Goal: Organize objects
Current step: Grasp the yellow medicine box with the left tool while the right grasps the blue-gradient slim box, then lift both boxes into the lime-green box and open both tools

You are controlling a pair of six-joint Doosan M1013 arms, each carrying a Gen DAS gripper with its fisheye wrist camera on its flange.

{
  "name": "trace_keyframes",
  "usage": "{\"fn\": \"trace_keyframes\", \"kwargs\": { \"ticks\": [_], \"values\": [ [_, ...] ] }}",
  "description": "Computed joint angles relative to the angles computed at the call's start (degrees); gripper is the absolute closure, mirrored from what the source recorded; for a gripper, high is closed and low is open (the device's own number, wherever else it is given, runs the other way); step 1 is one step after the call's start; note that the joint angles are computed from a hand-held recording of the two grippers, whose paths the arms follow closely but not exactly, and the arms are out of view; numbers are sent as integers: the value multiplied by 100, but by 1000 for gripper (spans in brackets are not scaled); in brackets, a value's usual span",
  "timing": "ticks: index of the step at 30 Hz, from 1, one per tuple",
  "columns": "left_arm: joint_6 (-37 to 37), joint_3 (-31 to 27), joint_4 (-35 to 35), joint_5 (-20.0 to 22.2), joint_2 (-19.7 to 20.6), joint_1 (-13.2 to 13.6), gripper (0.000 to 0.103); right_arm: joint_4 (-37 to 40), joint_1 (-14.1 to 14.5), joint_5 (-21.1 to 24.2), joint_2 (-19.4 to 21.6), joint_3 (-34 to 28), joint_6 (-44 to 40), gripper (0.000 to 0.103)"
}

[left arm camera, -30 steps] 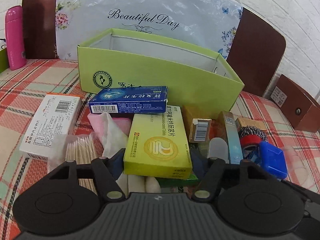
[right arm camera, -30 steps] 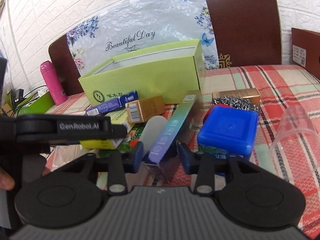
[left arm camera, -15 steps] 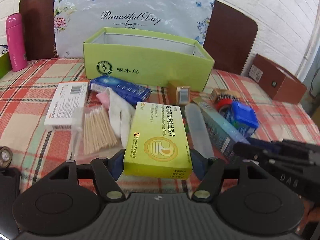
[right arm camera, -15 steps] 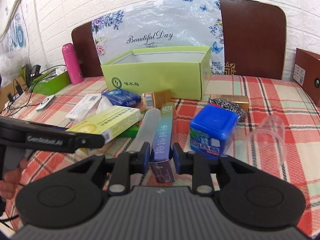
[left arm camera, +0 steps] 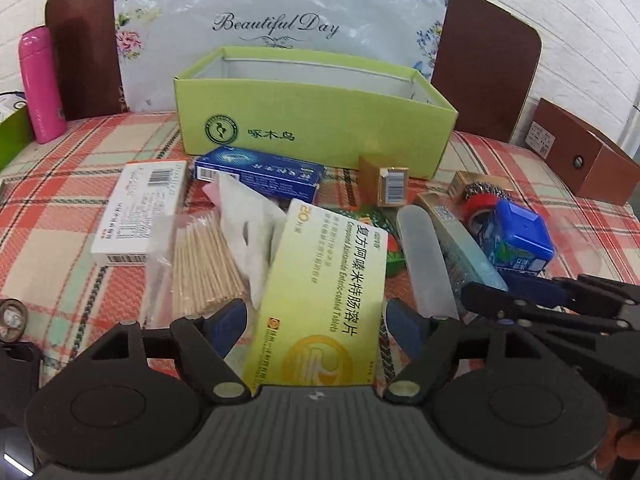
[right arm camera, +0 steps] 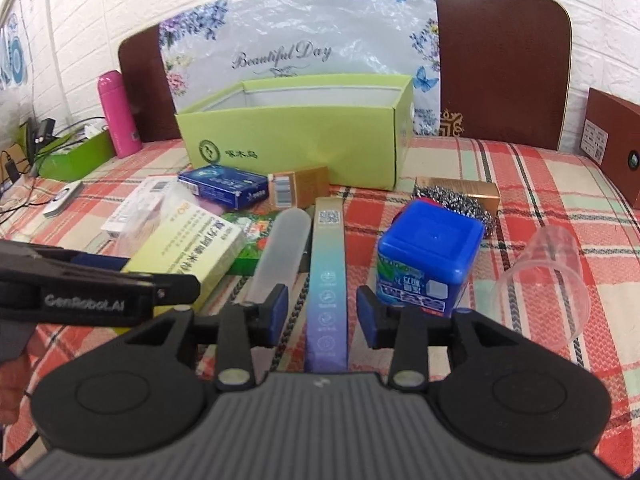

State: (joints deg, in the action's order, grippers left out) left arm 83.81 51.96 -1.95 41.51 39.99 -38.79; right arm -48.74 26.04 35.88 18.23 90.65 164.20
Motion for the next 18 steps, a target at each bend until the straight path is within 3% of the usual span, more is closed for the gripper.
{"fn": "trace_keyframes", "kwargs": {
  "ticks": [4, 5, 6, 18],
  "values": [
    [-101, -267, 392, 304, 187, -70, 23, 303, -88, -41, 115, -81, -150, 66],
    [-43, -318, 387, 371, 220, -72, 24, 363, -102, -115, 113, -65, -176, 69],
    [100, -305, 229, 358, 217, -47, 30, 388, -111, -188, 98, -37, -187, 81],
    [600, -47, -506, -515, -173, 90, 31, -1057, -48, -605, -263, 193, 981, 82]
  ]
}}
